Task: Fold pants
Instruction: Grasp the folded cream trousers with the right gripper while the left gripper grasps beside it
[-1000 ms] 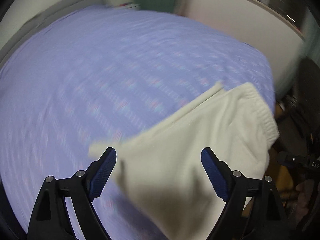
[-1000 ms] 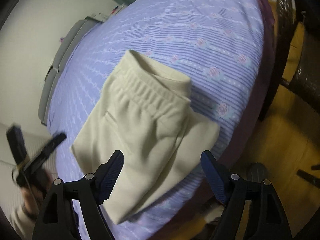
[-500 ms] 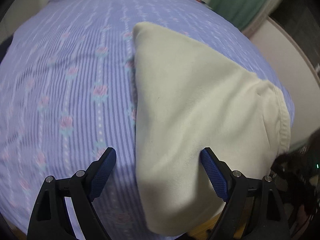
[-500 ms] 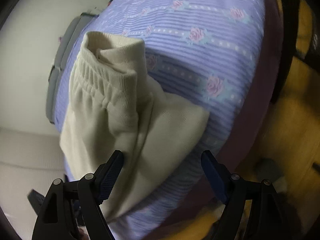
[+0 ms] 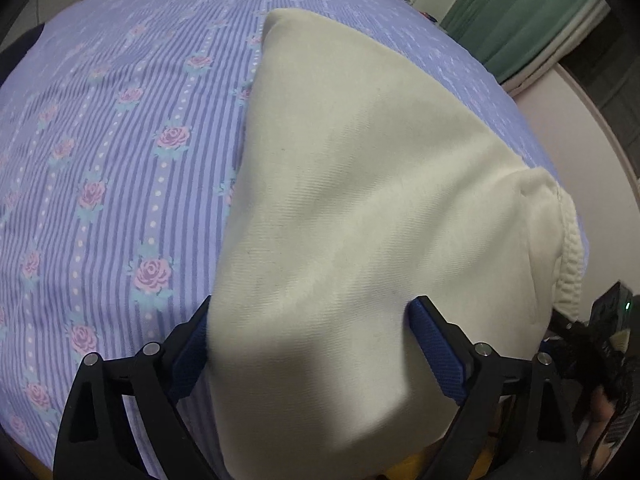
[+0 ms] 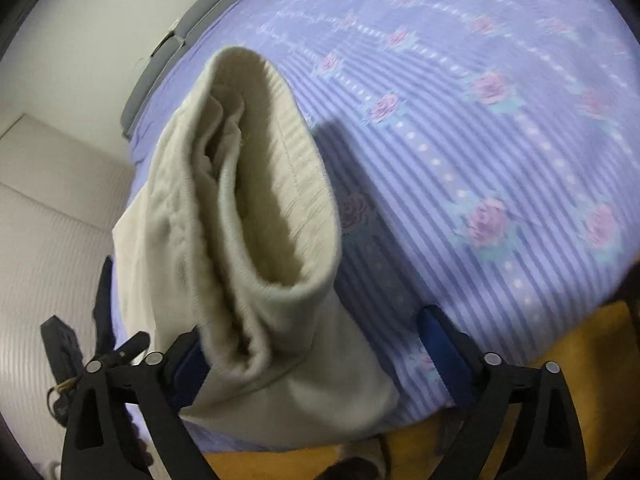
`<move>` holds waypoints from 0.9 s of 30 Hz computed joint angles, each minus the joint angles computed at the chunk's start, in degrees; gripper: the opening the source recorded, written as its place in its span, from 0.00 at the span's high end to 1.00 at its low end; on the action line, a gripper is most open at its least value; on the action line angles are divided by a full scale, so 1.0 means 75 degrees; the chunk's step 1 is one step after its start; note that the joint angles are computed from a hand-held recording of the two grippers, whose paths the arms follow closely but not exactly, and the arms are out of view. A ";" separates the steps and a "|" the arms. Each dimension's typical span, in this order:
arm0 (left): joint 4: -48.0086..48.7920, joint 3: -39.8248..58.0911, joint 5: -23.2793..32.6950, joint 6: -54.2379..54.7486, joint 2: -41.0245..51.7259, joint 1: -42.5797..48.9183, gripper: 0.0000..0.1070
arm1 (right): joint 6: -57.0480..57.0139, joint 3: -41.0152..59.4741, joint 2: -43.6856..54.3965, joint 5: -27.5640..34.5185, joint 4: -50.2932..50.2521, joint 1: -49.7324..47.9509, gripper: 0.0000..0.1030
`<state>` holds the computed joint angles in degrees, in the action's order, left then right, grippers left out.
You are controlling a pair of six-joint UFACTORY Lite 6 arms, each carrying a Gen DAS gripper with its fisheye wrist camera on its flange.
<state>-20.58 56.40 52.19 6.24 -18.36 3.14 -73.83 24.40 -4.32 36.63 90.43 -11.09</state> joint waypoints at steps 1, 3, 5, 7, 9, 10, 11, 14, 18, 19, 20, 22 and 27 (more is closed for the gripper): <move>0.0118 -0.0100 -0.0050 -0.0093 -0.0109 -0.0104 0.12 | -0.0067 0.0151 0.0252 0.0196 -0.0096 -0.0095 0.01; 0.0134 -0.0146 -0.0042 -0.0139 -0.0180 -0.0070 0.12 | 0.0205 0.0586 0.0511 0.0404 -0.0515 -0.0167 0.01; 0.0020 -0.0125 0.0011 -0.0137 -0.0122 0.0086 0.12 | 0.0574 0.0760 0.0319 0.0333 -0.0968 -0.0098 0.03; -0.0030 -0.0230 -0.0013 -0.0221 -0.0206 0.0122 0.12 | 0.0916 0.0895 0.0248 0.0518 -0.1369 -0.0092 0.03; -0.0077 -0.0421 0.0036 -0.0086 -0.0425 0.0276 0.12 | 0.0909 0.0925 0.0331 0.0595 -0.1343 0.0031 0.04; -0.0116 -0.0511 0.0037 -0.0021 -0.0500 0.0331 0.12 | 0.0873 0.0947 0.0381 0.0602 -0.1273 0.0130 0.04; -0.0138 -0.0573 0.0011 0.0001 -0.0529 0.0336 0.12 | 0.0800 0.0976 0.0464 0.0608 -0.1182 0.0201 0.04; -0.0286 -0.0730 -0.0049 0.0230 -0.0547 0.0425 0.11 | 0.0515 0.1261 0.1080 0.0531 -0.0712 0.0325 0.04; -0.0424 -0.0742 -0.0120 0.0440 -0.0447 0.0502 0.10 | 0.0077 0.1526 0.1562 0.1017 -0.0427 0.0177 0.04; -0.0505 -0.0767 -0.0069 0.0561 -0.0491 0.0600 0.11 | 0.0123 0.1738 0.1690 0.1164 -0.0542 0.0248 0.03; -0.0585 -0.0755 -0.0069 0.0628 -0.0467 0.0606 0.12 | 0.0193 0.1880 0.1806 0.1253 -0.0621 0.0319 0.03; -0.0775 -0.0917 0.0088 0.0999 -0.0721 0.0847 0.15 | 0.0243 0.2139 0.2138 0.1704 -0.0781 0.0274 0.03; -0.0779 -0.1055 0.0332 0.1105 -0.1109 0.1079 0.24 | 0.0632 0.3012 0.3159 0.1852 -0.1186 0.0249 0.11</move>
<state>-26.42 48.49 54.68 14.52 -26.68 11.23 -69.10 46.99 19.37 50.52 81.54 -9.22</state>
